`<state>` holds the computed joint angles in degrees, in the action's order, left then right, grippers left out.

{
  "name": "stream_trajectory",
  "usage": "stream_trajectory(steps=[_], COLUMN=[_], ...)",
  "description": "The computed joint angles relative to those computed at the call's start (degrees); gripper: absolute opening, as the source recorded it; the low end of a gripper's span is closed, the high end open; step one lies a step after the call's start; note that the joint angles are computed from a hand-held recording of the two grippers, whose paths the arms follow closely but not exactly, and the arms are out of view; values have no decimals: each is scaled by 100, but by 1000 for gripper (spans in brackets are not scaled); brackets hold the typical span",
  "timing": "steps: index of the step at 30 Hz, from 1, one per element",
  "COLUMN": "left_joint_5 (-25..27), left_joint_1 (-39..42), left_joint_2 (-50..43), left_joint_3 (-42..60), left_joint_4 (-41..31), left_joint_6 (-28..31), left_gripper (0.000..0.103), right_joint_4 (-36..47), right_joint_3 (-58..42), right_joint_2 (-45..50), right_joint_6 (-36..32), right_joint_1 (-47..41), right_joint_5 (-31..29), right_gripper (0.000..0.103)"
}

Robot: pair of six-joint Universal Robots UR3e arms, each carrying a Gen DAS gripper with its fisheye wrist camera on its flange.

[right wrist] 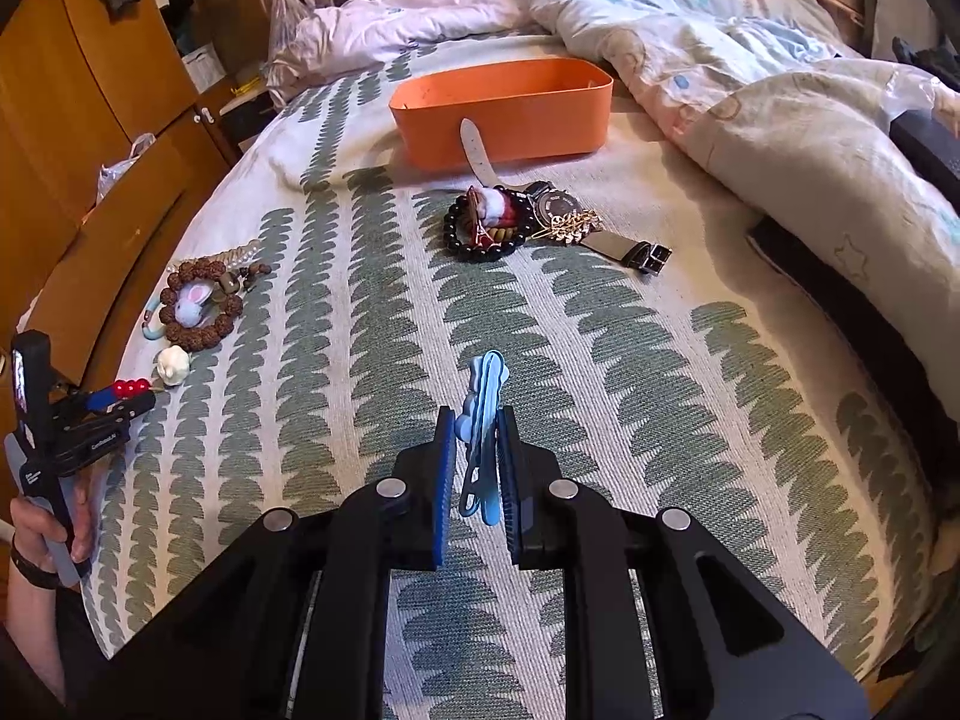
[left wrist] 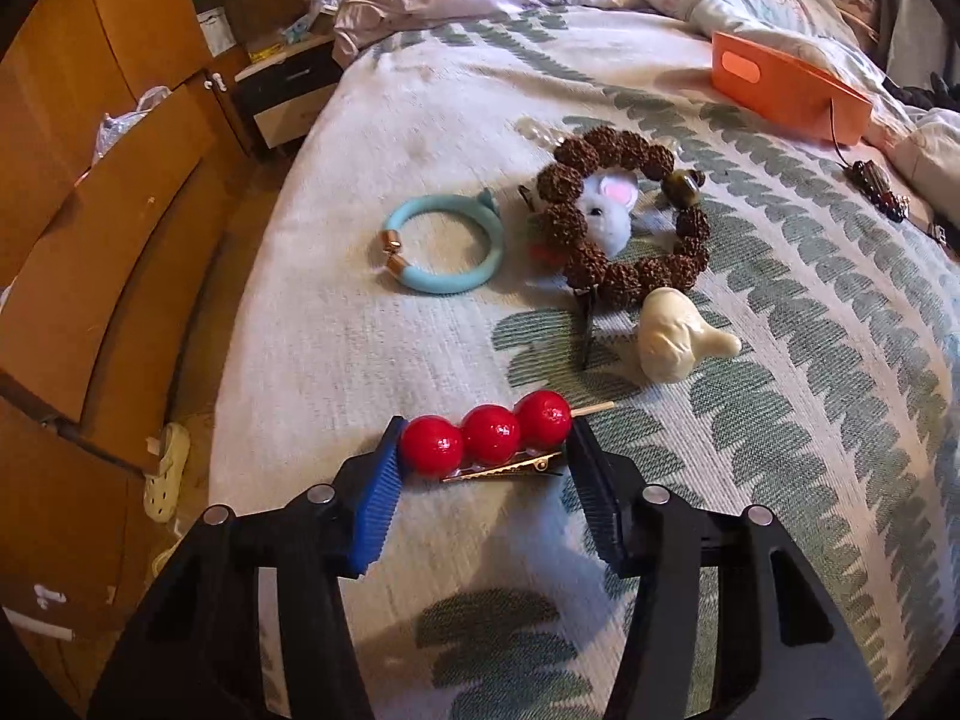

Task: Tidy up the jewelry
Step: 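Carry red clip toward the bangle pile while right tool carries blue clip toward the watch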

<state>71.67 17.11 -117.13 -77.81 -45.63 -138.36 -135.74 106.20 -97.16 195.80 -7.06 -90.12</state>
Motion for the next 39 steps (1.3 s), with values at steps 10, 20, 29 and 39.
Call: stream_trajectory(steps=[10,20,29,39], left_joint_5=[-764,-600,-135,312], left_joint_1=[402,-139,-659,-834], left_joint_2=[865,103,-797,-1295], left_joint_3=[-601,881,1938,2306], left_joint_4=[345,240,332,572], left_joint_6=[-236,-1057,-1677,-1850], left_gripper=[54,54,54,54], right_joint_4=[-131,-78,325,392], right_joint_3=[-136,-1346,-3061,-3919], right_joint_2=[26,923,2392,3349], right_joint_6=[19,-141,-506,-751], right_joint_1=[116,195,-57,-301], right_joint_5=[-32,-173,-237,-152], right_gripper=[15,15,15,15])
